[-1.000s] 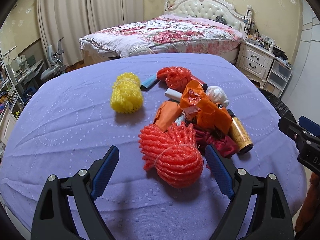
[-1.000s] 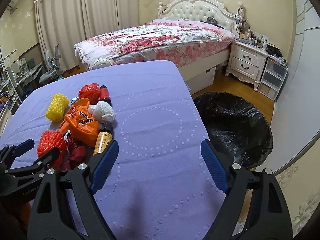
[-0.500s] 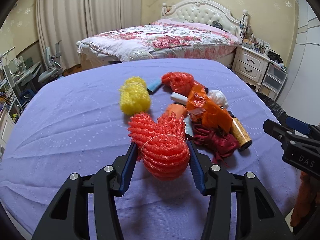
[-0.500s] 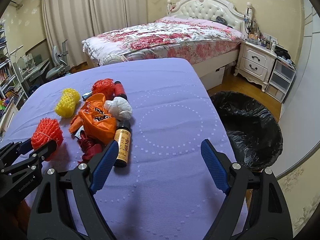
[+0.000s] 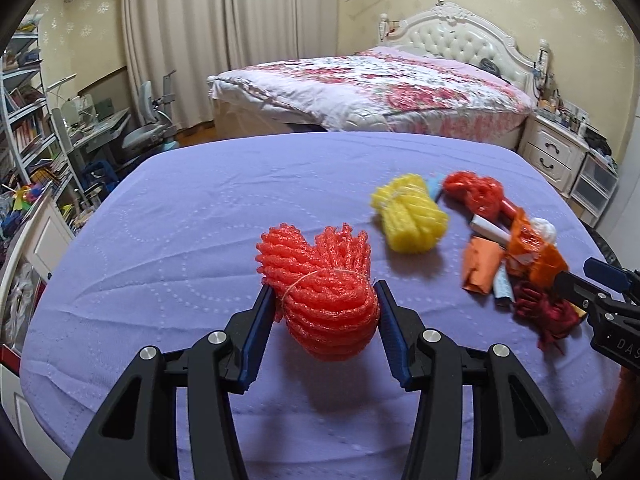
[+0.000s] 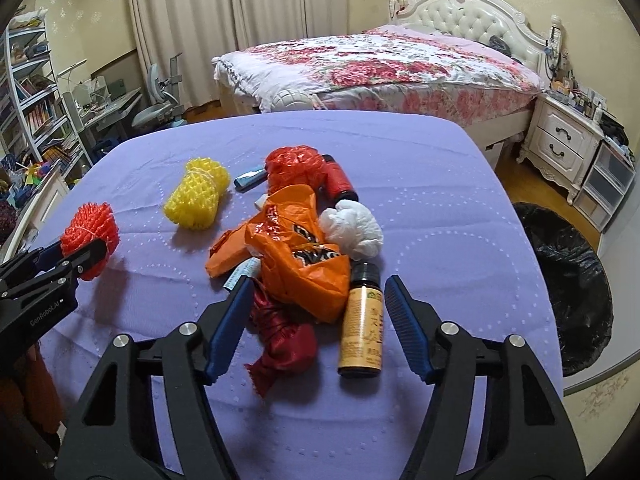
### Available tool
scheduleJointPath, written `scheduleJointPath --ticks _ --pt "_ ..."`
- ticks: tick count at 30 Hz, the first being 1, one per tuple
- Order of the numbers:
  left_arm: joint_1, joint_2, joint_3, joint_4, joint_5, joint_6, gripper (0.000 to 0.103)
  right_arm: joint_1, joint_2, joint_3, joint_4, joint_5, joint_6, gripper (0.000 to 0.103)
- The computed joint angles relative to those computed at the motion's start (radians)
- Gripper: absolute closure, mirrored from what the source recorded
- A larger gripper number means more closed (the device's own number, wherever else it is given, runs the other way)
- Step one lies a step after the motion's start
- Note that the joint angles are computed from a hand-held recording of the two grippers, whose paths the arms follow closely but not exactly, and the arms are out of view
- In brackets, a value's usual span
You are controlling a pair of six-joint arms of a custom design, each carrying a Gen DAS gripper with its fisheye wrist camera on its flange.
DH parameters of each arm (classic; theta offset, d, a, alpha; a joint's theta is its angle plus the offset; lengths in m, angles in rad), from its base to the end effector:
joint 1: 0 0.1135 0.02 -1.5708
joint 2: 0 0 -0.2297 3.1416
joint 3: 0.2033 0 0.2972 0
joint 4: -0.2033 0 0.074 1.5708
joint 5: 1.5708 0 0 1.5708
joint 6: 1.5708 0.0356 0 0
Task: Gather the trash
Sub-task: 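Grasp the orange plastic bag with the right tool while the left tool holds the red net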
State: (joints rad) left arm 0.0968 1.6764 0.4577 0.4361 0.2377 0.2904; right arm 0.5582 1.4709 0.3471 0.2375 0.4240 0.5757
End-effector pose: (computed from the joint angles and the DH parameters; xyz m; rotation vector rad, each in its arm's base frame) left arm 0.2774 0.0185 0.0128 0.3396 2.3025 -0.0864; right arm 0.2150 0.1170 0.0230 0.2006 2.3464 0.0230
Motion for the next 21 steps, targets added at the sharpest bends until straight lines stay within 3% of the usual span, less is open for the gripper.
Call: scheduleJointPath --ticks 5,10,21 --pt "0.02 0.035 0.033 -0.009 0.015 0.001 0.053 -0.027 0.12 0.086 0.014 -0.048 -0.024 0.055" --pt "0.022 0.043 0.04 -0.015 0.033 0.0 0.053 -0.032 0.12 0.084 0.021 -0.052 -0.029 0.057" --pt "-0.015 -0.024 0.001 -0.027 0.043 -0.022 0.053 -0.013 -0.089 -0.018 -0.033 -0.028 -0.025 0.057"
